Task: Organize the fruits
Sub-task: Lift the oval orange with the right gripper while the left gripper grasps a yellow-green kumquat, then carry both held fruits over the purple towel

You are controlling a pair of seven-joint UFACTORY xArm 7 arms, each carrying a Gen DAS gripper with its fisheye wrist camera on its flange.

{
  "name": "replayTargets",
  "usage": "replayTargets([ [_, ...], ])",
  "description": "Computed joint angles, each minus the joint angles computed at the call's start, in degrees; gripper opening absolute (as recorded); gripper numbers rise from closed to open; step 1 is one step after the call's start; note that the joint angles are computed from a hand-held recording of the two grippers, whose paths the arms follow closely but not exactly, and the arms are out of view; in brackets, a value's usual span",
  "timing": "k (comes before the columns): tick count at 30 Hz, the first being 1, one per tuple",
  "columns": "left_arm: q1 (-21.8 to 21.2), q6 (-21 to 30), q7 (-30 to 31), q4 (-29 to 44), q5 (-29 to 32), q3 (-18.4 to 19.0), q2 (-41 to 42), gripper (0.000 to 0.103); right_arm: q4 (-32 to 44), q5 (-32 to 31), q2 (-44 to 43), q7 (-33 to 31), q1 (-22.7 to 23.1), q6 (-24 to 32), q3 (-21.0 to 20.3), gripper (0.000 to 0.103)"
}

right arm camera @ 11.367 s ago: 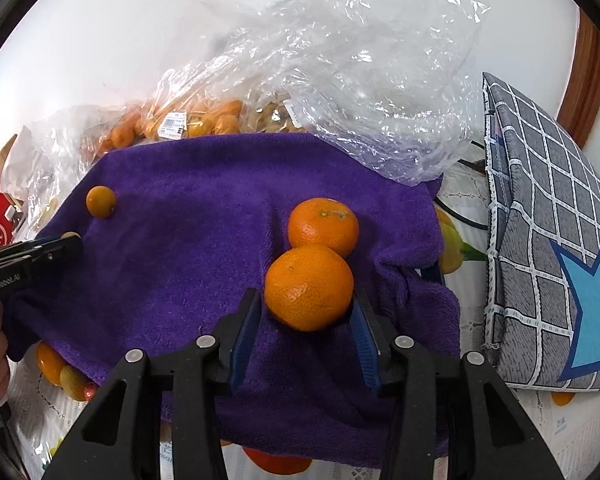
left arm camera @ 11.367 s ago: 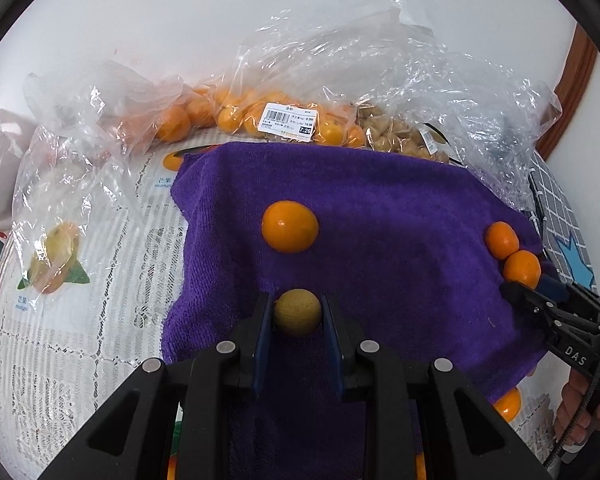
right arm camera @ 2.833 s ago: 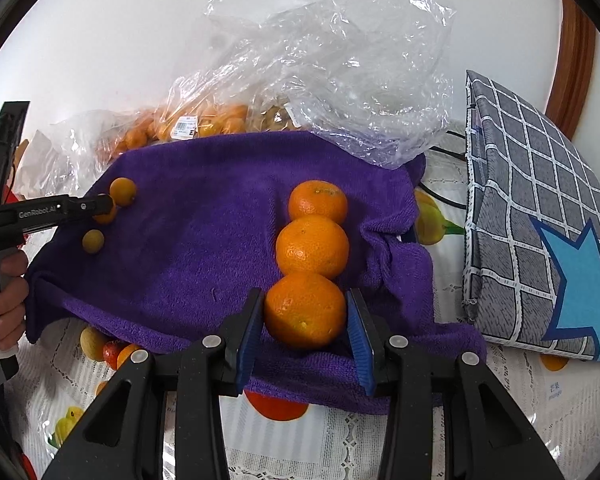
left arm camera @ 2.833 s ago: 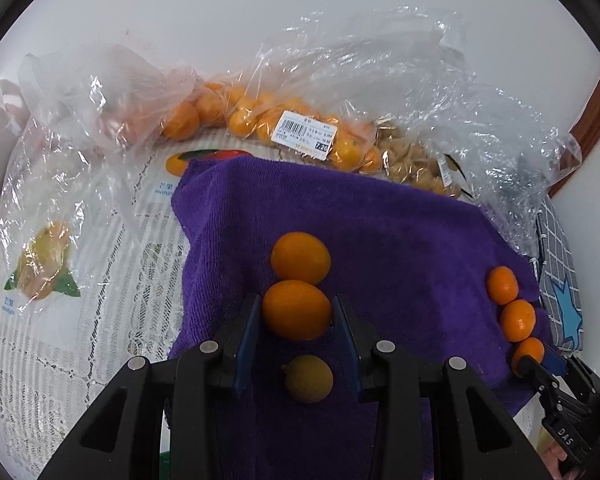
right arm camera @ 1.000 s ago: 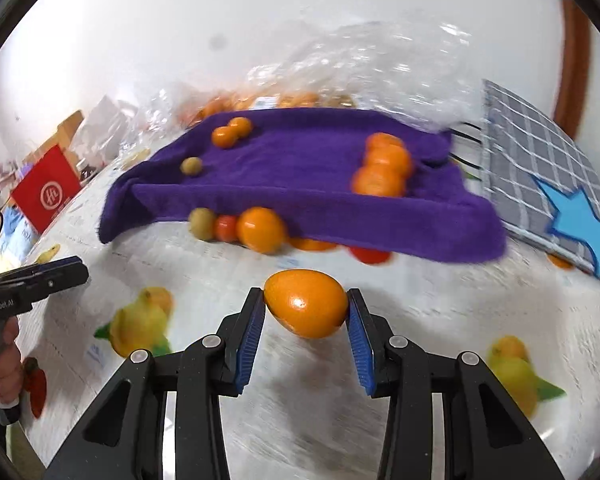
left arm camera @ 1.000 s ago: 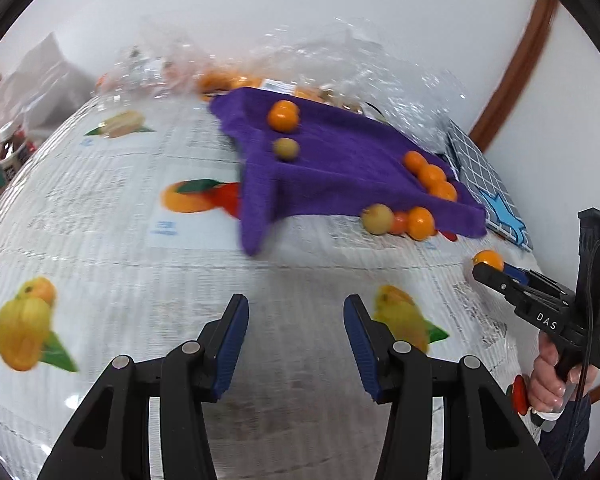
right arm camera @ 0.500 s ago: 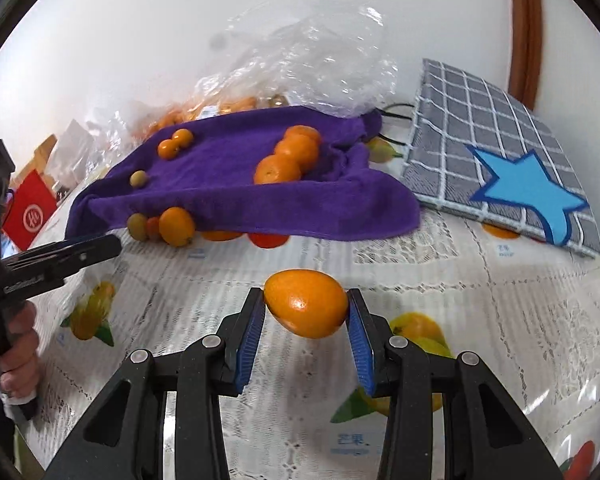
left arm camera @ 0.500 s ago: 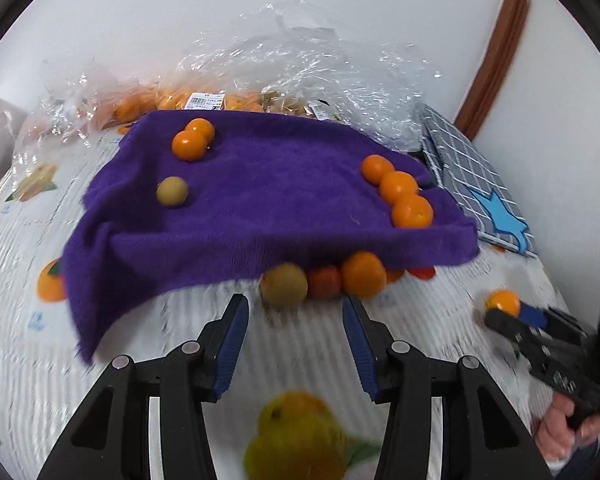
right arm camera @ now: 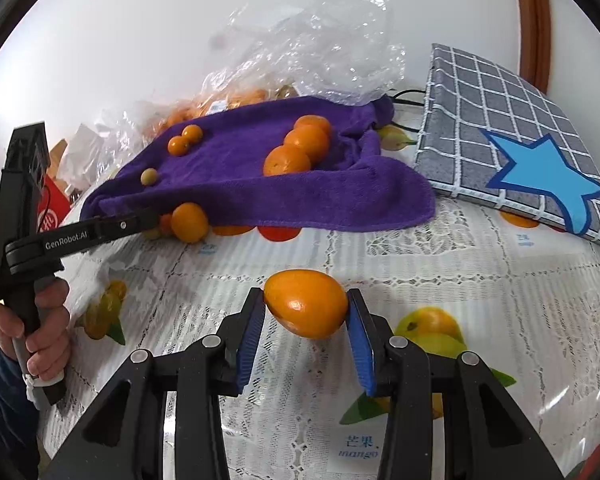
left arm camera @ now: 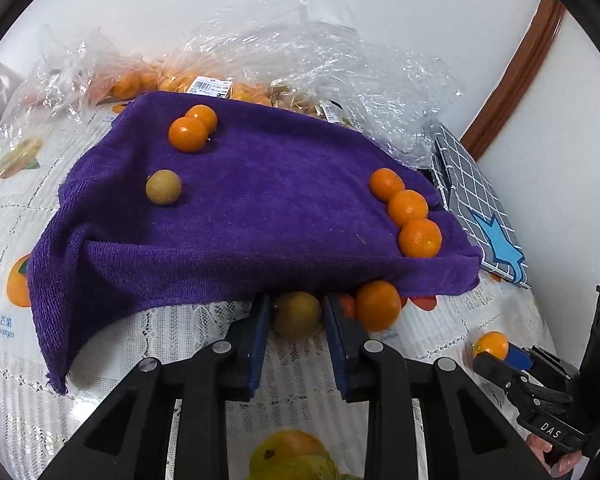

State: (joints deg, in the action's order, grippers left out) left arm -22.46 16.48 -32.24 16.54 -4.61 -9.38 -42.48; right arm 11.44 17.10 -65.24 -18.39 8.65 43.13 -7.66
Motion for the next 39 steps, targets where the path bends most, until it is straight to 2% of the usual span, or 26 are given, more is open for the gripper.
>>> replayTargets([
  [5,0.78,-0.36,-0.70,-0.54,0.62,-0.57,-0.71,0.026,0.00,0.11,0.08,-0.19,0.04,0.21,-0.29,0.041],
  [14,0.18,-5.75,-0.85,-3.65,1.13,-0.61,-4.22,0.026,-1.83,0.29,-3.01,2.36,-2.14,-1.45,-0.19,0.041],
  [20,2.65,-7.60,-3.29,-4.21,3.51,-4.27,-6.43,0.026,-1.73,-0.01,-2.84,3.59,-2.19,-2.11,-0.83,0.041],
  [26,4.32,-7.59,-5.89,-5.23,5.02,-5.22,-9.15,0.026,-1.57,-0.25,-2.52,3.25,-1.52,-2.06,-0.65,0.041],
  [28,5.71,-6.28,-6.93,-5.44,6.09,-6.73,-11.26,0.026,-1.82,-0.17,-3.06,3.38,-1.67,-2.27,-0.77,0.041],
  [31,4.53,-6.13,-6.66,-6.60,6.29,-4.50,-14.42,0.026,-1.80,-0.03,-3.46,3.60,-1.79,-2.26,-1.17,0.041],
  [33,5.50,-5.41,-6.64,-6.87,6.53,-3.96,-16.08,0.026,-1.06,-0.08,-2.54,3.71,-1.19,-2.00,-0.65,0.041],
  [35,6.43,-4.09,-5.04,-6.34,6.90,-1.87,-16.92,0.026,0.13,-0.04,-1.31,3.93,0.03,-2.68,0.50,0.041],
  [39,12.34,-2.86,-1.00,-2.37,9.00,-0.34,-15.06,0.026,4.57,0.64,3.76,4.20,4.57,-8.15,2.74,0.041],
])
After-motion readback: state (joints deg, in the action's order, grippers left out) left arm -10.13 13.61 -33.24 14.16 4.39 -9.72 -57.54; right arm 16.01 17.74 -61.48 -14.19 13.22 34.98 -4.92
